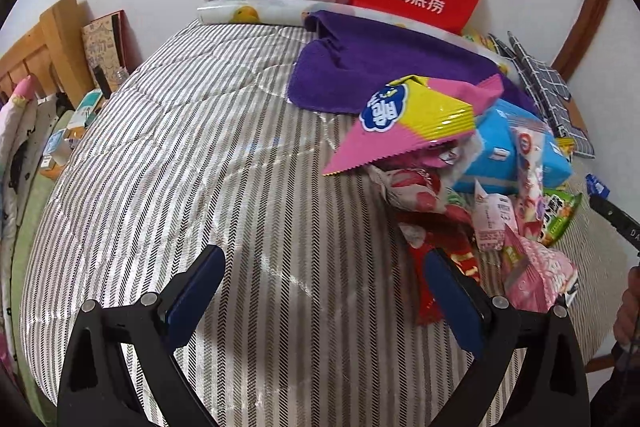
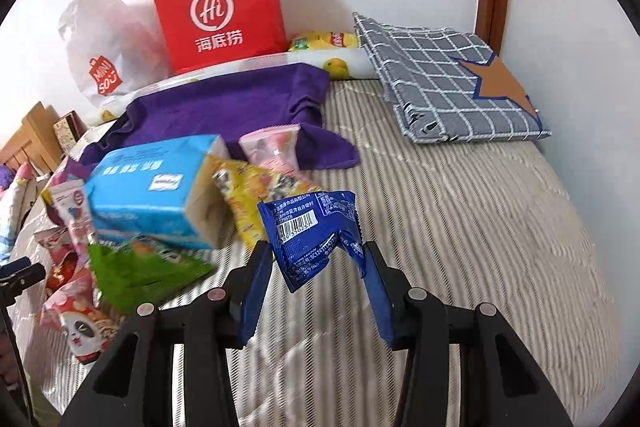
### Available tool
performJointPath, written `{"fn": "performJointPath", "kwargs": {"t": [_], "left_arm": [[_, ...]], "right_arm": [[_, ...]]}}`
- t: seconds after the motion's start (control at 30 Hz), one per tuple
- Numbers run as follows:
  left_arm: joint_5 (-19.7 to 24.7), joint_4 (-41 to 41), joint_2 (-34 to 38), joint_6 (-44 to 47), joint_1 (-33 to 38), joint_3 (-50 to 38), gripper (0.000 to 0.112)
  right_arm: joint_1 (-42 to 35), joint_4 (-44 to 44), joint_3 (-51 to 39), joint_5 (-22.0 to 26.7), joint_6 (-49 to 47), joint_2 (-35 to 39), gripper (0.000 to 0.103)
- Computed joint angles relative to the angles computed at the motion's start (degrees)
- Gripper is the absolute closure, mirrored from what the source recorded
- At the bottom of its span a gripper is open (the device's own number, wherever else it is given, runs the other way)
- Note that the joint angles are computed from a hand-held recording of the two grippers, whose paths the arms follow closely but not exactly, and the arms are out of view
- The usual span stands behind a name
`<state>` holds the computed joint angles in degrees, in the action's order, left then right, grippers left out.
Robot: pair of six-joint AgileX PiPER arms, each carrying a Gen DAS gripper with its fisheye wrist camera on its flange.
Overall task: Organize snacks
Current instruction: 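Lift the blue packet with the right gripper while the left gripper grasps the red packet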
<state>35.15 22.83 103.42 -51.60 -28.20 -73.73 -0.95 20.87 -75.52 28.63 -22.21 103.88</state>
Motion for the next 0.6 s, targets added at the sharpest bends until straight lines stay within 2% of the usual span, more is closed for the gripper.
{"fn": "performJointPath", "kwargs": {"t": [0.23, 0.4, 0.6], "left_arm": [[-1.46, -1.44, -1.45, 1.23, -0.14, 1.55, 0.014], [-1.98, -1.85, -1.59, 2.09, -1.24, 1.02, 0.014], [-2.69, -6.33, -0.04, 6.86, -2.22, -1.64, 0.015]], "right_arm": [[2.41, -1.02, 1.86, -1.34, 1.69, 0.35, 0.059], [3.78, -2.16, 3.55, -4.25, 2.46, 0.55, 0.059], [3.51, -1.0, 4.44, -5.43, 1.33, 1.3, 0.059]]}}
